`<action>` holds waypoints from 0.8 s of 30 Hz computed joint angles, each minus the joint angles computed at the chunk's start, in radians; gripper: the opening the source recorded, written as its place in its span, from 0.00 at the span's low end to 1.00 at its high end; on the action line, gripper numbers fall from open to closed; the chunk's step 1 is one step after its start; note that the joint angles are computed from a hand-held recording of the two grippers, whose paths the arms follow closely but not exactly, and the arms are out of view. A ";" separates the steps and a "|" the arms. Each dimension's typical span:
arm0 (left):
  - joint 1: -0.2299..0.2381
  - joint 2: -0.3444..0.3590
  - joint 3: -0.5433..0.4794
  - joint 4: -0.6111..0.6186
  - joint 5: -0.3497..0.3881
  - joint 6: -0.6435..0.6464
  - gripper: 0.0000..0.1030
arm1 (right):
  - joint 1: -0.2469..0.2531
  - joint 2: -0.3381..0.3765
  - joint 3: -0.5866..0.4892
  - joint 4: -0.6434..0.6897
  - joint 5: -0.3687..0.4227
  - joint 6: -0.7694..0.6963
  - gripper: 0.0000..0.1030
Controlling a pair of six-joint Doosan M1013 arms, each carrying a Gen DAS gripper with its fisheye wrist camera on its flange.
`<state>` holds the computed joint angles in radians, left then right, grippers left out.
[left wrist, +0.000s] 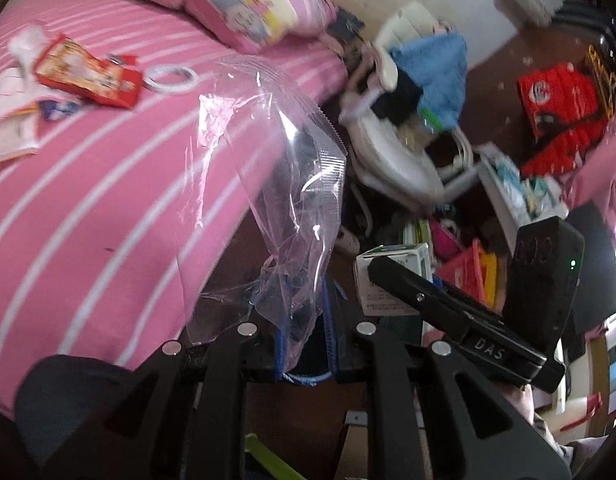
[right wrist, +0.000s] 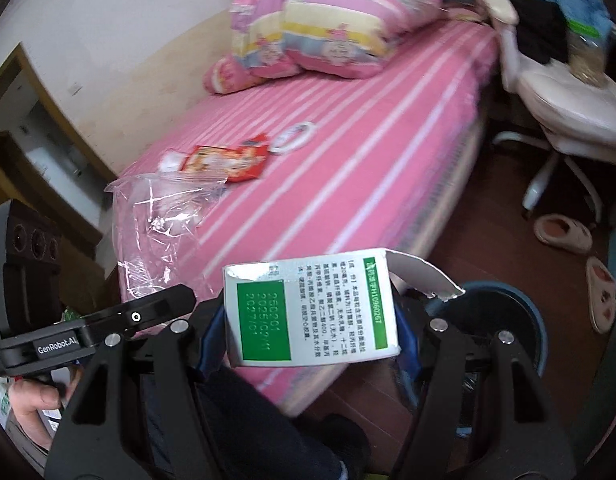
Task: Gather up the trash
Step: 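Carry the plastic bag and medicine box over the wastebasket with both grippers, then open both grippers to drop the bag and box into the wastebasket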
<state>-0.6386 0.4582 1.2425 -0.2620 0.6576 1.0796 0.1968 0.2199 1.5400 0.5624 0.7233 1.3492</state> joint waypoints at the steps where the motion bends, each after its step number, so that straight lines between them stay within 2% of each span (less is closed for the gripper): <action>1: -0.002 0.012 -0.012 -0.011 0.014 0.014 0.15 | -0.008 -0.001 0.008 -0.007 0.000 0.007 0.65; 7: -0.015 0.107 -0.109 -0.100 0.134 0.118 0.15 | -0.062 0.005 0.064 -0.052 0.008 0.058 0.65; 13: -0.028 0.219 -0.236 -0.138 0.280 0.183 0.15 | -0.102 0.021 0.105 -0.098 0.019 0.108 0.65; 24: -0.032 0.410 -0.480 -0.194 0.517 0.241 0.16 | -0.134 0.075 0.125 -0.183 0.057 0.205 0.65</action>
